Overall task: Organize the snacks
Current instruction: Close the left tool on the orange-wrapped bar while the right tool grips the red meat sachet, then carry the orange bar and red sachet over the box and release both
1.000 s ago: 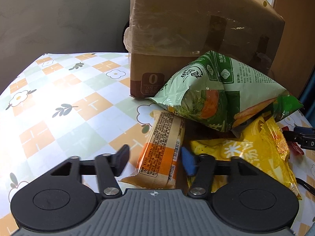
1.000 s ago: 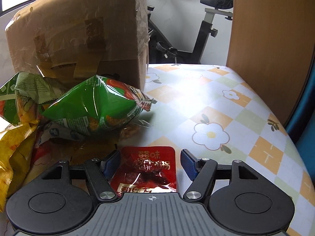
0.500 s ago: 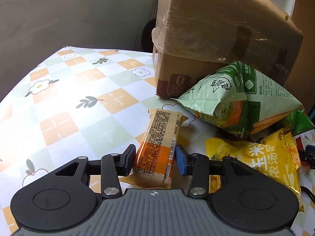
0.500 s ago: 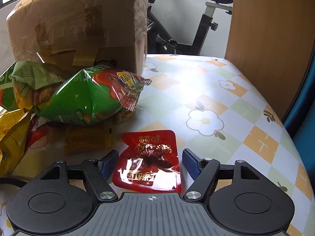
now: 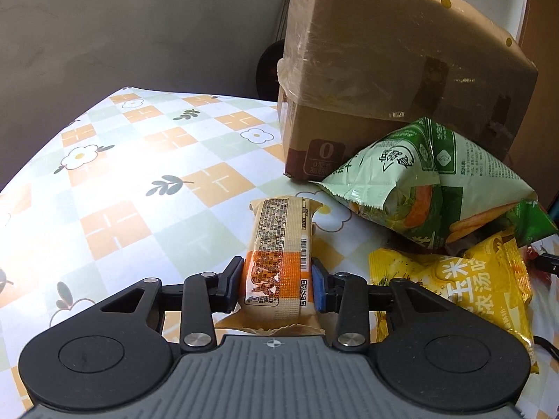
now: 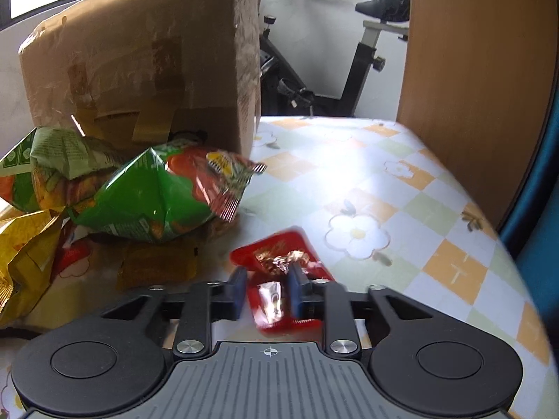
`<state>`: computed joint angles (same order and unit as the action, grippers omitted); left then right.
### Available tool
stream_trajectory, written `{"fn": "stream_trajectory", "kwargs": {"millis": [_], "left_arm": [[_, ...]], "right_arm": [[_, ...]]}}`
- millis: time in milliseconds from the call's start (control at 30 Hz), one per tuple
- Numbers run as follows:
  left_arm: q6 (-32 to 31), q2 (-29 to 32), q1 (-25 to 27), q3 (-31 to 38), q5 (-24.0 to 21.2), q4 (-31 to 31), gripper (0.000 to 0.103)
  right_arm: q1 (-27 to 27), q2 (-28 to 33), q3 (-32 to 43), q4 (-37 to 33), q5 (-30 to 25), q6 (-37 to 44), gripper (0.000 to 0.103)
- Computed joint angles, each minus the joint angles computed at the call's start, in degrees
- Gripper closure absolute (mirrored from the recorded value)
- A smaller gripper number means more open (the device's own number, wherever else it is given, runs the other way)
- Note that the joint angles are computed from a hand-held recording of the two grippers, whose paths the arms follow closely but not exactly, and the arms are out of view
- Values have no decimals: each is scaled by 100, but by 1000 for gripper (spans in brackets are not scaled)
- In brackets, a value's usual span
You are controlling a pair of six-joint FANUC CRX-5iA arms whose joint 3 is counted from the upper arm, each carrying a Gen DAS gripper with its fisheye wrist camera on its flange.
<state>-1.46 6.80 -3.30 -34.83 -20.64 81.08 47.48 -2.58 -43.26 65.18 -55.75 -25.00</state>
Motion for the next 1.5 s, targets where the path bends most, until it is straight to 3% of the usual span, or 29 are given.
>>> {"fn": "stream_trajectory", "kwargs": {"millis": [167,233,367,500,567,633,733,933,1033,1100,1333,1500], "left_arm": [[-48,-83,37,-60,-17,223,62],[-1,-99,48,-69,-4,205,62],[159,-125,143,-69,-103,44,62],[171,-80,114,-38,-79,65,61],[232,-69,102,-34,-53,29,61],[288,-49,99,-11,-41,-38,61],[300,-20,86,13,-37,-33,61],[483,36,83,62,34,-182,61],[423,36,34,52,61,-84,61],[306,17,18,23,44,53,61],[145,-46,23,-51,57,297,62],[7,-125,4,-115,33,533,62]], "right_arm": [[-41,-32,68,-219,6,168,94],[-39,49,157,-307,-105,345,76],[-97,88,210,-228,-75,985,56],[-260,80,284,-376,69,1841,54],[-450,-15,314,-612,427,2029,54],[-601,-49,362,-847,732,2127,53],[-738,-22,273,-624,893,1773,51],[-977,-108,-132,164,1235,952,53],[-998,-166,-183,238,1301,965,67],[-895,-143,-138,230,1145,1017,71],[-726,-525,-453,734,787,7,90],[-700,-787,-569,777,611,-263,93]]}}
